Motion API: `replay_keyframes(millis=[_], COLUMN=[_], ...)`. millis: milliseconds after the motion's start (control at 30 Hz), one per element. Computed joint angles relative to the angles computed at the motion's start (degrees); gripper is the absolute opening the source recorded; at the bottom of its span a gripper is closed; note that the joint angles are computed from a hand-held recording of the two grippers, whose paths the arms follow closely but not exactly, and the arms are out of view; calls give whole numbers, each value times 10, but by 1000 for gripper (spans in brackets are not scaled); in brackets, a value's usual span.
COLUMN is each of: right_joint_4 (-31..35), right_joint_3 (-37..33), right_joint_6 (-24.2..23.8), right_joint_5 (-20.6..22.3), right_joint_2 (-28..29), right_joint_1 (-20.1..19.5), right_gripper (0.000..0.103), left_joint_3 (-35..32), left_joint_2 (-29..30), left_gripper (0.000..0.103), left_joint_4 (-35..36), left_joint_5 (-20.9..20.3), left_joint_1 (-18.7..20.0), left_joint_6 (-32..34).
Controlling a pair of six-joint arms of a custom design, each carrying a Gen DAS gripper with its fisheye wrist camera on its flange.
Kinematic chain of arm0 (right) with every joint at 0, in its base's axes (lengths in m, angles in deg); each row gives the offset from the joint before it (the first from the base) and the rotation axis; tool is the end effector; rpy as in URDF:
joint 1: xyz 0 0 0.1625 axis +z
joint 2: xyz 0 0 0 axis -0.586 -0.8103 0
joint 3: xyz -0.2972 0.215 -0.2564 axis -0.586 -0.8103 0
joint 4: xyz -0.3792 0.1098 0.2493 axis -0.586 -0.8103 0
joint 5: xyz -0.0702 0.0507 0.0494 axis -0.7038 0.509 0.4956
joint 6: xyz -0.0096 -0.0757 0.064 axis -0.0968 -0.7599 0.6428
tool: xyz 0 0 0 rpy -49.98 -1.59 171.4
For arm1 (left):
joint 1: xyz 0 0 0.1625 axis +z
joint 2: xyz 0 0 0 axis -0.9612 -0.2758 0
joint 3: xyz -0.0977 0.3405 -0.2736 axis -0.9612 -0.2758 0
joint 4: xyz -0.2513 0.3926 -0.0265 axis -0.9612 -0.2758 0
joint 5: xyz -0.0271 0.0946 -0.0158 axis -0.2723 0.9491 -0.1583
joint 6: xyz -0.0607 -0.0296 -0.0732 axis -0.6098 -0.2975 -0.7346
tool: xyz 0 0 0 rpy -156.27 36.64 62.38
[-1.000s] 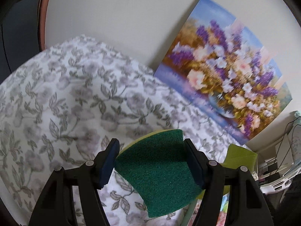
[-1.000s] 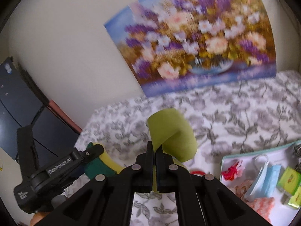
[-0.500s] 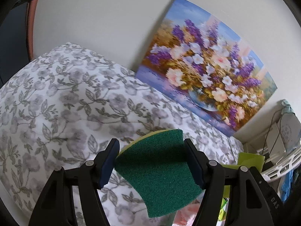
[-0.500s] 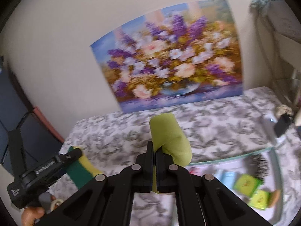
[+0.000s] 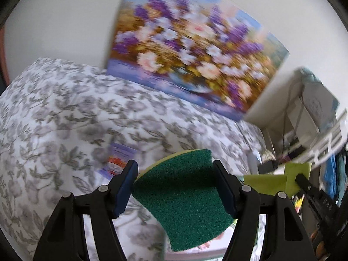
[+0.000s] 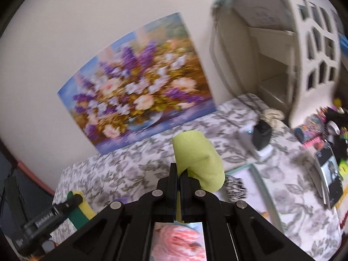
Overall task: Organize soft objects
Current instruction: 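Lift the sponge and cloth and carry both over the white tray, then lower the sponge and cloth into the tray and open both tools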
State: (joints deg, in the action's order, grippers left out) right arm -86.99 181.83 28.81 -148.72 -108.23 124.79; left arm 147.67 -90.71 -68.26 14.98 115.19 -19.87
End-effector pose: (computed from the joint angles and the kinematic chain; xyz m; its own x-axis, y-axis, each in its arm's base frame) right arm 0.1027 -0.6145 0.3017 -0.9069 -0.1477 0.3945 -0.3690 0.7303 -0.5749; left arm -0.3029 -0.5531 0.0806 -0.8439 -0.3957 -0.3622 0.0174 0.6546 -0.7558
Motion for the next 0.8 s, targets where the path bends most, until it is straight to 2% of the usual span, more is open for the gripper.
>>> replay_keyframes(millis=[233, 367, 467, 667, 800], right_joint_4=[26, 64, 113, 162, 185], right_joint_3=[-7, -24, -45, -62, -70], right_joint_6=[3, 6, 6, 10, 12], right_joint_5=[6, -23, -78, -117, -125], right_joint_2=[-13, 7, 42, 75, 87], right_joint_1=[-19, -26, -31, -47, -54], right_gripper=[2, 2, 2, 2, 2], left_joint_3=[-58, -75, -86, -105, -116], left_joint_2=[70, 94, 110, 137, 152], left_gripper=[71, 71, 71, 71, 71], left_joint_4=[2, -2, -3, 0, 2], left_joint_5=[-22, -39, -53, -69, -70], left_joint_1=[-5, 1, 9, 30, 39], left_joint_6=[51, 65, 72, 76, 83])
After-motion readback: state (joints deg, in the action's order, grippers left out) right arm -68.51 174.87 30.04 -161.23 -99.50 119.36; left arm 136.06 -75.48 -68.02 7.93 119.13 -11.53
